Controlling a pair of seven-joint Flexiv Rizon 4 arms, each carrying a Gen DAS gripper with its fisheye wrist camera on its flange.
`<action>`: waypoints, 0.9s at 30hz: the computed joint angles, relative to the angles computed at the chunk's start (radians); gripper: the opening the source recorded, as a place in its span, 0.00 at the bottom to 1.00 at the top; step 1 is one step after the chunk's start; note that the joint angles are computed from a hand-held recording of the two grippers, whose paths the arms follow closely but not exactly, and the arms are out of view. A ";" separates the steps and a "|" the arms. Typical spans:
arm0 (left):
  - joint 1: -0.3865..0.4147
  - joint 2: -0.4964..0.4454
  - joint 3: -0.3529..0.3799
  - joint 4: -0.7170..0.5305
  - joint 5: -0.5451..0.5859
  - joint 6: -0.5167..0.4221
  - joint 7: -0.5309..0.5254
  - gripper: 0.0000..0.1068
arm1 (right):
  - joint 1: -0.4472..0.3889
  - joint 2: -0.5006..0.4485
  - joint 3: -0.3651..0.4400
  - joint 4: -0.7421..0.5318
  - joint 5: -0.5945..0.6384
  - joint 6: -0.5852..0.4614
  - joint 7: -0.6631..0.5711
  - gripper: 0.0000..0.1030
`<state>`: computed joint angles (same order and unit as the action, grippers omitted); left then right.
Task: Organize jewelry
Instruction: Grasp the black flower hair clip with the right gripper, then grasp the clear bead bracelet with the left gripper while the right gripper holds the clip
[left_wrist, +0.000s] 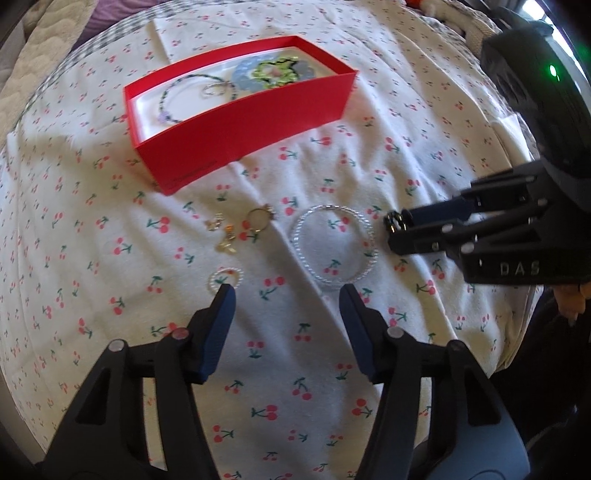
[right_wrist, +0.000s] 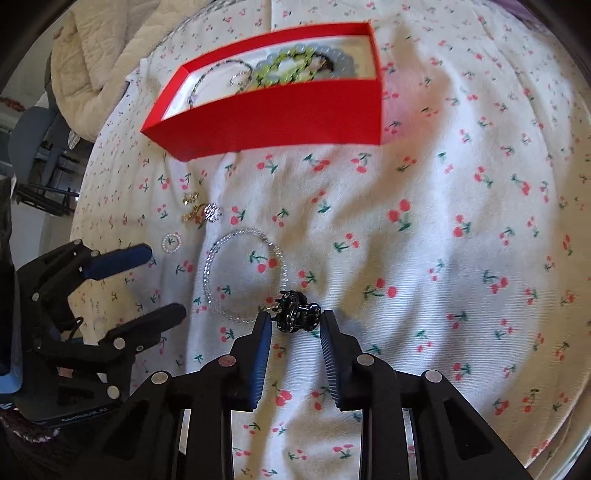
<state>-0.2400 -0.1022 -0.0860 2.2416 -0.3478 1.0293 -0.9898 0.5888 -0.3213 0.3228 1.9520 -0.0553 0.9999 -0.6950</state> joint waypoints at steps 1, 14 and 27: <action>-0.002 0.000 -0.005 0.002 -0.010 0.003 0.012 0.54 | 0.001 0.008 -0.005 0.008 -0.008 0.001 0.007 0.27; -0.056 -0.022 -0.049 0.022 -0.104 0.035 0.199 0.53 | -0.032 0.075 -0.005 0.083 0.009 0.043 0.029 0.27; -0.065 -0.088 -0.063 0.006 -0.028 0.106 0.123 0.35 | -0.034 0.090 -0.010 0.100 -0.006 0.055 0.050 0.27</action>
<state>-0.3051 -0.1901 -0.1494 2.2479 -0.3757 1.1357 -0.8669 0.5543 -0.2315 0.3130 2.0522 -0.0616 1.0546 -0.6453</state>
